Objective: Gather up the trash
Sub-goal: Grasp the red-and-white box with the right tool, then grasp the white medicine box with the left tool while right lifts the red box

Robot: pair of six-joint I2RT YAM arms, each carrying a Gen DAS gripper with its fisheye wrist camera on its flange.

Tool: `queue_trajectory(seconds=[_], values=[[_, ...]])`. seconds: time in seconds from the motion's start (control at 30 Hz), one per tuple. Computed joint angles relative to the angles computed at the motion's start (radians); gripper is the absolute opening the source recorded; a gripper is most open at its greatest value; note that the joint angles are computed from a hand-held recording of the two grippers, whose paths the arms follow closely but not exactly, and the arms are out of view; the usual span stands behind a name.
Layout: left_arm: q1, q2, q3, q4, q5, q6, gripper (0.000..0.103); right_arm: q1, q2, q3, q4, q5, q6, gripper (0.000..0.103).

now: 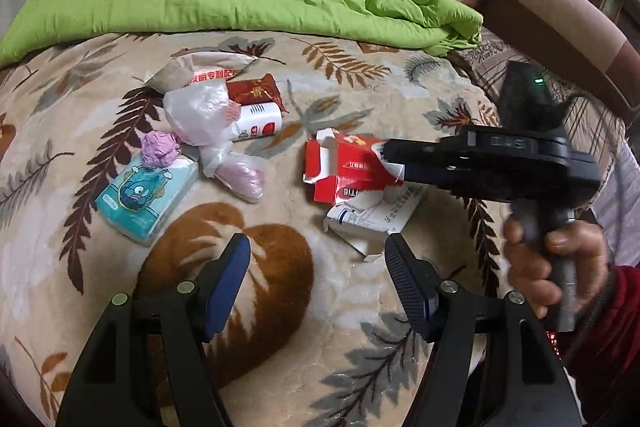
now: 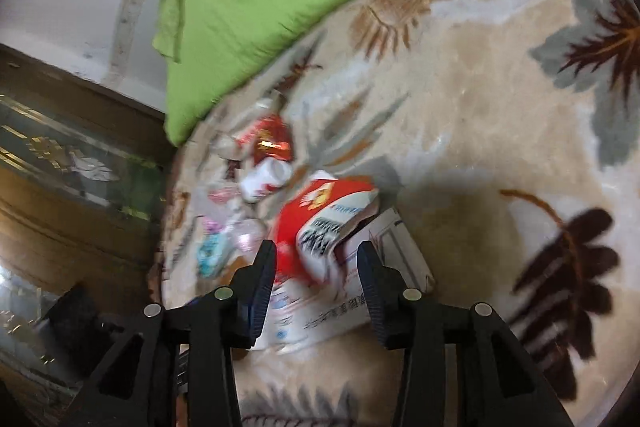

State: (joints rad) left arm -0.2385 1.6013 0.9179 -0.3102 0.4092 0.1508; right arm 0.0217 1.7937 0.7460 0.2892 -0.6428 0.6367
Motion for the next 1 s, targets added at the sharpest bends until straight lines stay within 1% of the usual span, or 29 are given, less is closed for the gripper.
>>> queue_trajectory(seconds=[0.03,0.1,0.13,0.23,0.27,0.33,0.4,0.5,0.63,0.7,0.8,0.83,0.9,0.97,1.0], values=[[0.002,0.000,0.001,0.001,0.001,0.004,0.069,0.004,0.015,0.015,0.007,-0.002,0.009,0.044],[0.000,-0.001,0.003,0.002,-0.005,0.012,0.069,0.024,0.043,0.062,-0.004,0.003,0.019,0.031],[-0.002,0.000,0.004,0.001,-0.010,0.016,0.069,0.035,0.054,0.075,0.010,-0.006,0.026,0.009],[-0.012,0.006,0.015,-0.006,-0.010,0.037,0.069,0.060,0.015,0.058,0.051,0.014,0.041,0.005],[-0.021,0.010,0.021,-0.009,-0.012,0.048,0.069,0.061,-0.026,0.027,0.076,0.028,0.045,0.005],[-0.041,0.027,0.043,-0.021,-0.015,0.071,0.070,0.054,-0.103,-0.022,0.089,0.059,0.042,0.004],[-0.071,0.055,0.077,-0.042,-0.021,0.097,0.073,0.021,-0.208,-0.083,0.074,0.079,0.033,0.004],[-0.137,0.139,0.162,-0.092,-0.041,0.161,0.075,-0.057,-0.375,-0.176,0.024,0.077,0.016,0.004],[-0.214,0.249,0.254,-0.121,-0.116,0.215,0.075,-0.131,-0.562,-0.265,-0.078,0.074,-0.043,0.004],[-0.235,0.299,0.297,-0.130,-0.147,0.199,0.075,-0.149,-0.648,-0.304,-0.133,0.074,-0.062,0.004],[-0.262,0.357,0.345,-0.130,-0.170,0.158,0.075,-0.131,-0.743,-0.343,-0.186,0.117,-0.070,0.004],[-0.277,0.366,0.346,-0.116,-0.202,0.135,0.072,-0.127,-0.759,-0.350,-0.191,0.125,-0.065,0.004],[-0.306,0.350,0.309,-0.062,-0.249,0.106,0.070,-0.122,-0.811,-0.377,-0.211,0.140,-0.052,0.005],[-0.322,0.310,0.244,0.003,-0.275,0.064,0.062,-0.068,-0.838,-0.381,-0.233,0.217,-0.042,0.005],[-0.322,0.289,0.214,0.027,-0.283,0.048,0.060,-0.040,-0.858,-0.384,-0.247,0.258,-0.039,0.005]])
